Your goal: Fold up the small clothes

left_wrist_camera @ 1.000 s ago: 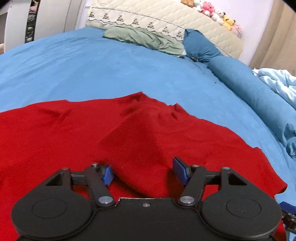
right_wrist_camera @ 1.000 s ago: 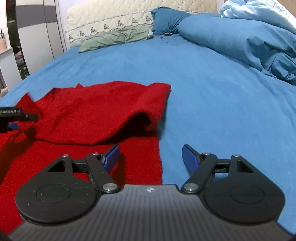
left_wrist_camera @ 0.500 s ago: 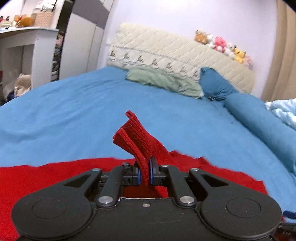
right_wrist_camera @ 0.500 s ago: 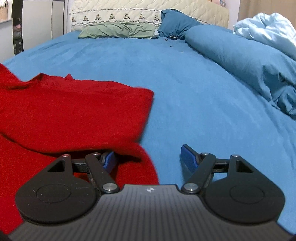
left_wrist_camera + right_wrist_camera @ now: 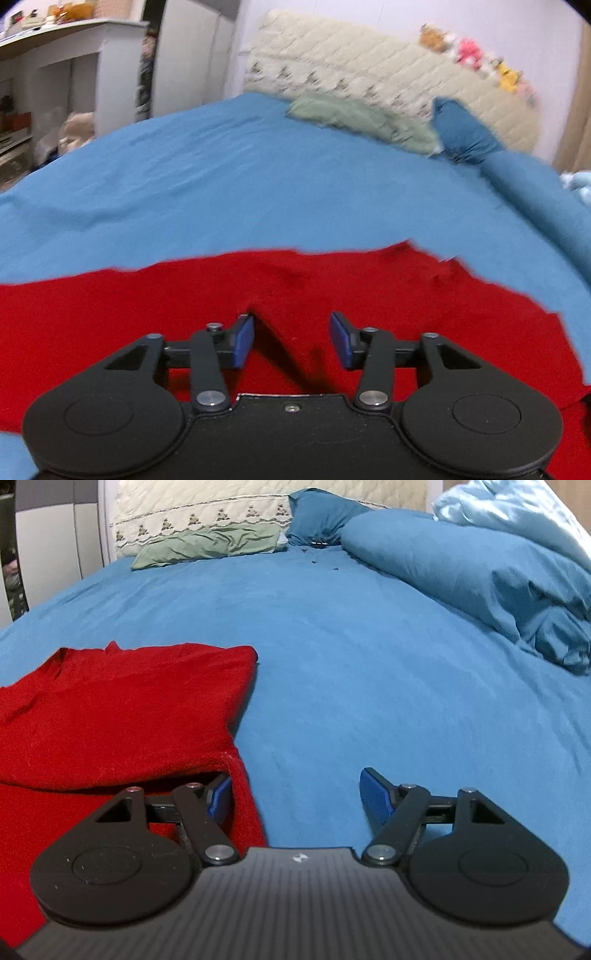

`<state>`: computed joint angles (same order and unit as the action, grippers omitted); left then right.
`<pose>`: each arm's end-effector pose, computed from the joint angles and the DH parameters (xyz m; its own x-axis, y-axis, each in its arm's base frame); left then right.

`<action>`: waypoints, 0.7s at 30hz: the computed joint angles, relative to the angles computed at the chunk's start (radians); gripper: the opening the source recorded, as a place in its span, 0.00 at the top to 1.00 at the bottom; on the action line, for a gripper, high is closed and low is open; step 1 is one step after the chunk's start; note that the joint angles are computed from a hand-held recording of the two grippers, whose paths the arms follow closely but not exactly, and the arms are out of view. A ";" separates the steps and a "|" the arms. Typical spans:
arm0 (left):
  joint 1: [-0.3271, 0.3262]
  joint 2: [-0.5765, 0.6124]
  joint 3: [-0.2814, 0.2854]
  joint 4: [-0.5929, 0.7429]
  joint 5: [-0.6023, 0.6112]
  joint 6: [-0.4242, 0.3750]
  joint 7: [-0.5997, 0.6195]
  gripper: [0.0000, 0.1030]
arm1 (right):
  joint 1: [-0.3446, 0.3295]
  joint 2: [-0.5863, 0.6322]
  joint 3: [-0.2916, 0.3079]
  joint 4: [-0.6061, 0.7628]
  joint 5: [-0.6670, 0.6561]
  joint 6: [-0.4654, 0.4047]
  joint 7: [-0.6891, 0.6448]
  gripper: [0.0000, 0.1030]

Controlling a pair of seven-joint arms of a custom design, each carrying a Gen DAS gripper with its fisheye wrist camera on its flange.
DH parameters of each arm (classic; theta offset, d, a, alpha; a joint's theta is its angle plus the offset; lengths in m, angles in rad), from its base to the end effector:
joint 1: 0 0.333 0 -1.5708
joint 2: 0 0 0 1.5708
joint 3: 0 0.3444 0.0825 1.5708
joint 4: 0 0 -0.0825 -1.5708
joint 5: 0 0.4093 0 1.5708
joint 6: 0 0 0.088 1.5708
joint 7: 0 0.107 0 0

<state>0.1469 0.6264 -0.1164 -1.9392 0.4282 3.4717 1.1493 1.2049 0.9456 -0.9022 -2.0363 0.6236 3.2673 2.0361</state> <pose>0.6925 -0.0172 0.2685 -0.0434 -0.9856 0.1635 -0.6331 -0.0995 -0.7676 0.6247 0.1974 0.2203 -0.3419 -0.9397 -0.0065 -0.5897 0.2200 -0.7771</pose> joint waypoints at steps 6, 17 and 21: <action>0.033 -0.050 0.013 -0.076 0.000 -0.044 0.007 0.50 | 0.025 -0.010 -0.029 0.000 -0.019 -0.041 0.009 0.16; 0.064 0.001 -0.116 0.007 0.170 0.002 0.003 0.41 | -0.270 -0.129 0.303 0.117 -0.165 0.170 -0.129 0.16; 0.070 0.044 -0.134 0.052 0.178 -0.057 0.008 0.40 | -0.320 -0.141 0.376 0.095 -0.125 0.202 -0.171 0.18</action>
